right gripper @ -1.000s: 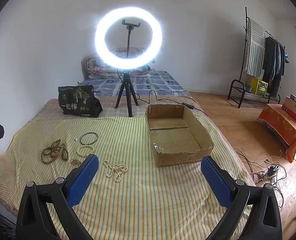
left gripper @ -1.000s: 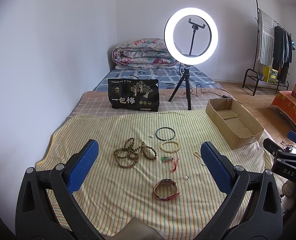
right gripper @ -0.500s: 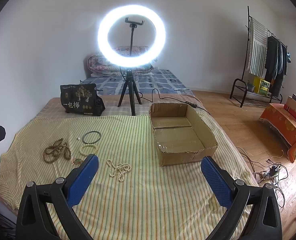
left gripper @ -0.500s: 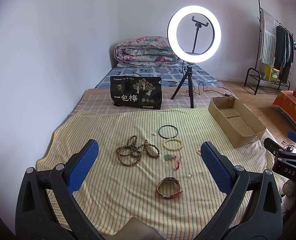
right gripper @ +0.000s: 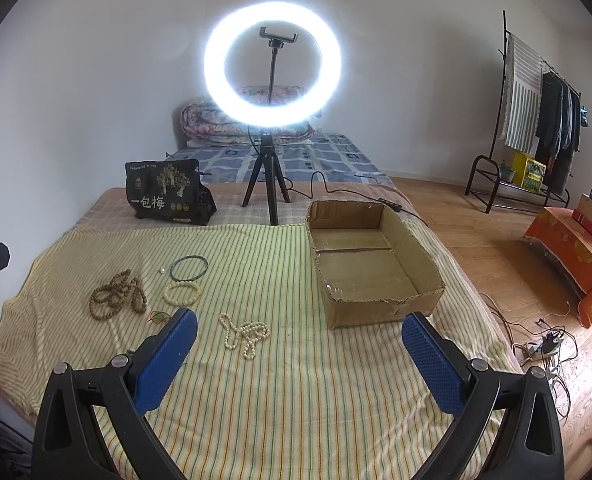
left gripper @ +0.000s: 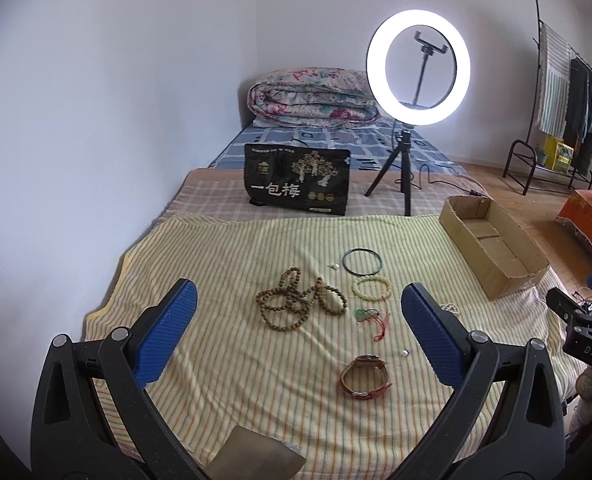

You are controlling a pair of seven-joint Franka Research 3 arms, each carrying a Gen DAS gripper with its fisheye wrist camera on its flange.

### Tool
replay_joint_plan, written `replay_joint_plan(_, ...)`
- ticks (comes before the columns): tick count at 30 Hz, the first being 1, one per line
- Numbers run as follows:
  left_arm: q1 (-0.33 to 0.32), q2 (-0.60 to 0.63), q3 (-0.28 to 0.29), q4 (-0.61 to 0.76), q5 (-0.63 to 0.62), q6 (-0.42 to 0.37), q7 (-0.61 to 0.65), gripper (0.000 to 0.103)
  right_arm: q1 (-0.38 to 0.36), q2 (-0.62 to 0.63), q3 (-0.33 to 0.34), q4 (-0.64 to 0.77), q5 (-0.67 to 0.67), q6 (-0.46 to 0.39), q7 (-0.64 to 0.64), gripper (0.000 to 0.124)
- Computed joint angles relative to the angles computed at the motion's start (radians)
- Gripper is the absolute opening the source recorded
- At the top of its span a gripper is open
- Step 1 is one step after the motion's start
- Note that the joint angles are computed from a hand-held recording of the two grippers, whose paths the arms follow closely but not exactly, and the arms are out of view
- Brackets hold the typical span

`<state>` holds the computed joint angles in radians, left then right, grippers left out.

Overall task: Organize jewelry
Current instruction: 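Move the left tool to the brown bead strand while the right tool moves to the red-strap watch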

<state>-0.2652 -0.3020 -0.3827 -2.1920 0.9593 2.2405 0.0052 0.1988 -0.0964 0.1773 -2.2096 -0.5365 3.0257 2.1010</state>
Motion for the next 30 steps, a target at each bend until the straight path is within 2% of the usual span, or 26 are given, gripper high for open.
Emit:
replay_joint_plan(8,0.032,-0.051,0.049,-0.058,-0.072,0.024,0.046,0.103,0.065,0.021,-0.024,0.001,0.179,0.008,-0.177,0.103)
replay_joint_plan(11,0.045,-0.055,0.072,-0.080,-0.124,0.061,0.094,0.103,0.110,0.032,-0.040,0.003,0.321,-0.002,-0.322,0.103)
replay_joint_plan(14,0.056,-0.055,0.085,-0.102,-0.163,0.107,0.136,0.103,0.137,0.043,-0.043,0.008,0.415,-0.018,-0.425,0.103)
replay_joint_plan(18,0.057,-0.022,0.117,-0.113,-0.249,0.202,0.241,0.103,0.153,0.061,-0.040,0.015,0.451,-0.042,-0.493,0.103)
replay_joint_plan(20,0.055,0.002,0.141,-0.117,-0.316,0.267,0.309,0.103,0.173,0.077,-0.043,0.027,0.556,-0.067,-0.590,0.103)
replay_joint_plan(22,0.060,0.028,0.145,-0.107,-0.363,0.294,0.360,0.100,0.187,0.089,-0.042,0.033,0.648,-0.085,-0.676,0.103)
replay_joint_plan(27,0.080,0.099,0.142,-0.060,-0.396,0.302,0.445,0.099,0.206,0.113,-0.038,0.042,0.594,-0.111,-0.682,0.103)
replay_joint_plan(30,0.085,0.148,0.153,-0.030,-0.422,0.306,0.506,0.099,0.215,0.137,-0.031,0.063,0.666,-0.154,-0.755,0.103)
